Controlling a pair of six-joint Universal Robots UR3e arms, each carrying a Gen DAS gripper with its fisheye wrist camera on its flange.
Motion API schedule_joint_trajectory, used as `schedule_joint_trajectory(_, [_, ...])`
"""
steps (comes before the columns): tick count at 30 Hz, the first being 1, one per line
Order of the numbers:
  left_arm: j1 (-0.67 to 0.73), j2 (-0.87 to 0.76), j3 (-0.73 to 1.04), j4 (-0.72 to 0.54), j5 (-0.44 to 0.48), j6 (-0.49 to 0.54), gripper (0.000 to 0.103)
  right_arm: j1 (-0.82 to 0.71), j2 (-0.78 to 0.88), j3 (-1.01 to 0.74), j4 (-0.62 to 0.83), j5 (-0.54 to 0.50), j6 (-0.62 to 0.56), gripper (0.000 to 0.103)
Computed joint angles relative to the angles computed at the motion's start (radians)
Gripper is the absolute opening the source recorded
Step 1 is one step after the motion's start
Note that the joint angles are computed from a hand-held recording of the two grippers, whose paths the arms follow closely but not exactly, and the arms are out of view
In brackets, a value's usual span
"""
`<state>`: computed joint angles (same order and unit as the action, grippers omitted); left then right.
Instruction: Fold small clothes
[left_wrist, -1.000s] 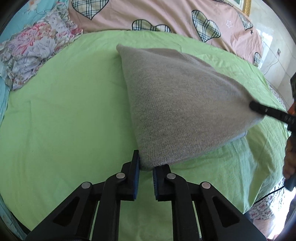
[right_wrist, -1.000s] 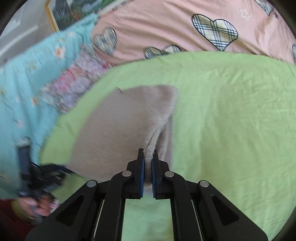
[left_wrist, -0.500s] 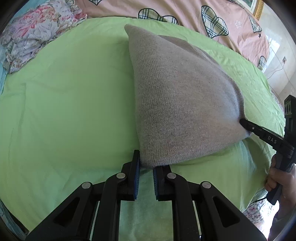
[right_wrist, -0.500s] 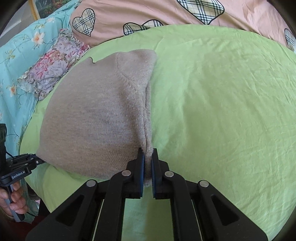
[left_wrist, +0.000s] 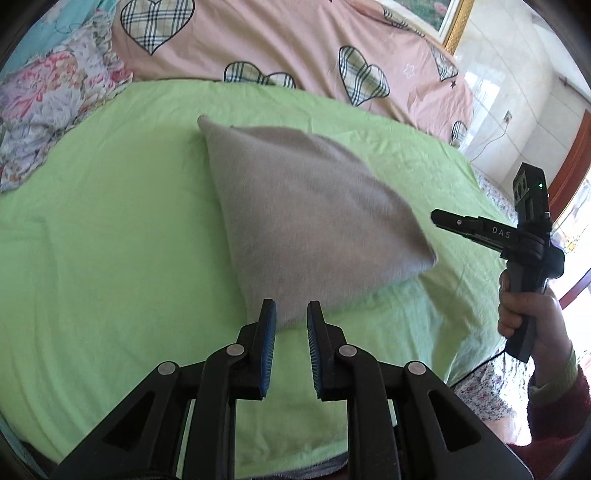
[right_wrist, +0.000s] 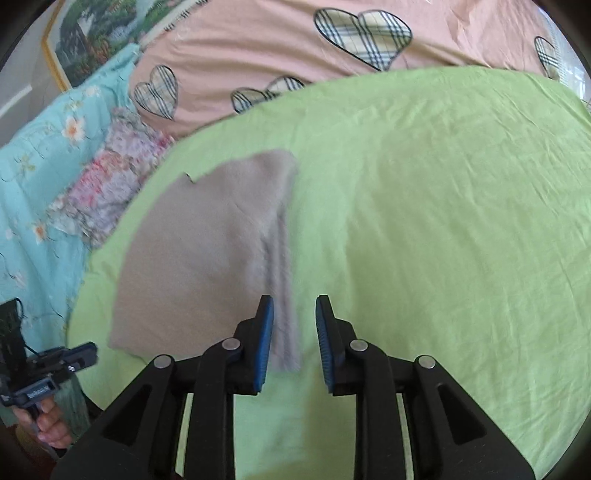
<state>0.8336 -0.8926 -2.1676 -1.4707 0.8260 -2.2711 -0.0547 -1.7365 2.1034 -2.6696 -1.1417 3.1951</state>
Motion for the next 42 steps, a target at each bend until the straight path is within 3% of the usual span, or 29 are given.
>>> schedule_joint_trajectory(2, [-0.071, -0.114, 0.016, 0.156, -0.009, -0.102, 0.017, 0.048, 0.085, -0.079, -0.028, 0.014, 0.011, 0.025])
schedule_joint_trajectory(5, [-0.141, -0.243, 0.042, 0.274, -0.023, -0.179, 0.021, 0.118, 0.224, -0.195, -0.047, 0.012, 0.028, 0.025])
schedule_joint_trajectory(9, [-0.251, -0.425, 0.028, 0.492, 0.074, -0.291, 0.019, 0.161, 0.403, -0.307, -0.004, -0.113, 0.012, 0.021])
schedule_joint_trajectory(11, [-0.285, -0.46, -0.019, 0.624, 0.11, -0.337, 0.013, 0.128, 0.438, -0.282, -0.058, -0.074, 0.012, 0.016])
schedule_joint_trajectory(16, [-0.327, -0.438, -0.062, 0.729, 0.163, -0.392, 0.014, 0.106, 0.445, -0.264, -0.092, -0.043, 0.001, 0.012])
schedule_joint_trajectory(22, [-0.298, -0.354, -0.1, 0.682, 0.152, -0.384, 0.021, 0.089, 0.336, -0.134, -0.137, -0.026, 0.005, 0.015])
schedule_joint_trajectory(28, [-0.315, -0.298, -0.151, 0.719, 0.182, -0.366, 0.03, 0.144, 0.177, 0.024, -0.161, -0.15, -0.031, 0.016])
schedule_joint_trajectory(33, [-0.337, -0.312, -0.142, 0.738, 0.205, -0.384, 0.032, 0.13, 0.199, 0.051, -0.188, -0.15, -0.049, 0.016])
schedule_joint_trajectory(42, [-0.199, -0.077, -0.177, 0.48, 0.15, -0.282, 0.032, 0.14, 0.057, 0.127, -0.175, -0.161, -0.001, 0.02])
